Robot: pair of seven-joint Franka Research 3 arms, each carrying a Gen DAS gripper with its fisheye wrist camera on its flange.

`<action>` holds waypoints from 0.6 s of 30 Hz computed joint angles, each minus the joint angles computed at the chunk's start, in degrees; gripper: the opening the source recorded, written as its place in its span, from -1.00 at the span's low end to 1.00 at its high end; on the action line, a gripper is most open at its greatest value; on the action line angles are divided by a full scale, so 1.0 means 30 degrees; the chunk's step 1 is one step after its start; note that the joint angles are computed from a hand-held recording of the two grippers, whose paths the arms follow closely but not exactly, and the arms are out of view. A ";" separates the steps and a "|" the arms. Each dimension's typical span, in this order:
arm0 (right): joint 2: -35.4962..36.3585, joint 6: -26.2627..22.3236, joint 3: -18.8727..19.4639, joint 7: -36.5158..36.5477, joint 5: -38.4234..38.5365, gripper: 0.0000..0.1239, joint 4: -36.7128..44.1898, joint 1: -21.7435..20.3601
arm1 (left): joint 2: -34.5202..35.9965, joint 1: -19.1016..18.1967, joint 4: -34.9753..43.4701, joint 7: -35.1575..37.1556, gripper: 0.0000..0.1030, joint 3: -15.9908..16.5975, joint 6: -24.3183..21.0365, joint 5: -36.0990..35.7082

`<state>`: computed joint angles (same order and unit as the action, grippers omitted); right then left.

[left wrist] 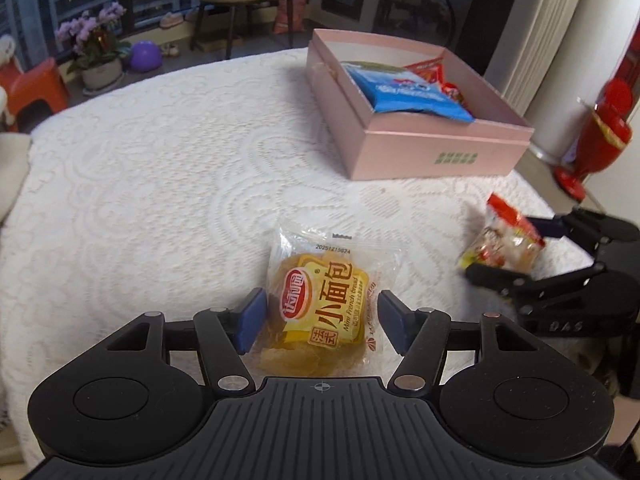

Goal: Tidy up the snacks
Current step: 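Move the left tool to the wrapped bread bun while the right tool moves to the Wangzai pack, then grasp the bread bun with the left tool while the right tool grasps the Wangzai pack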

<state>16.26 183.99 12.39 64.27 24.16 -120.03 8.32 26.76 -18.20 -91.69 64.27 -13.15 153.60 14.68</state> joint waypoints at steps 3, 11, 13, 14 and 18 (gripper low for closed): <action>-0.0113 0.0246 -0.0688 0.0370 -0.0332 0.34 0.0220 0.0753 | 0.0216 0.0122 -0.0129 -0.0751 0.28 -0.0149 0.0903 -0.0686; 0.0628 0.1648 -0.1748 0.0542 -0.1609 -0.04 0.2890 0.1918 | 0.0156 0.0136 -0.0618 -0.1811 0.30 -0.0222 0.1728 -0.0823; 0.1448 -0.0104 -0.3041 0.1118 -0.2123 -0.04 0.4610 0.2894 | 0.0069 0.0168 -0.0746 -0.1780 0.30 -0.0295 0.1755 -0.0877; 0.2016 -0.0755 -0.4688 0.1803 -0.2540 -0.05 0.5491 0.4251 | 0.0023 0.0204 -0.0813 -0.1754 0.30 -0.0335 0.1777 -0.0926; 0.4079 -0.2617 -0.6728 0.4177 -0.3816 -0.06 0.8536 0.5414 | -0.0164 0.0288 -0.1113 -0.1724 0.30 -0.0418 0.1891 -0.1083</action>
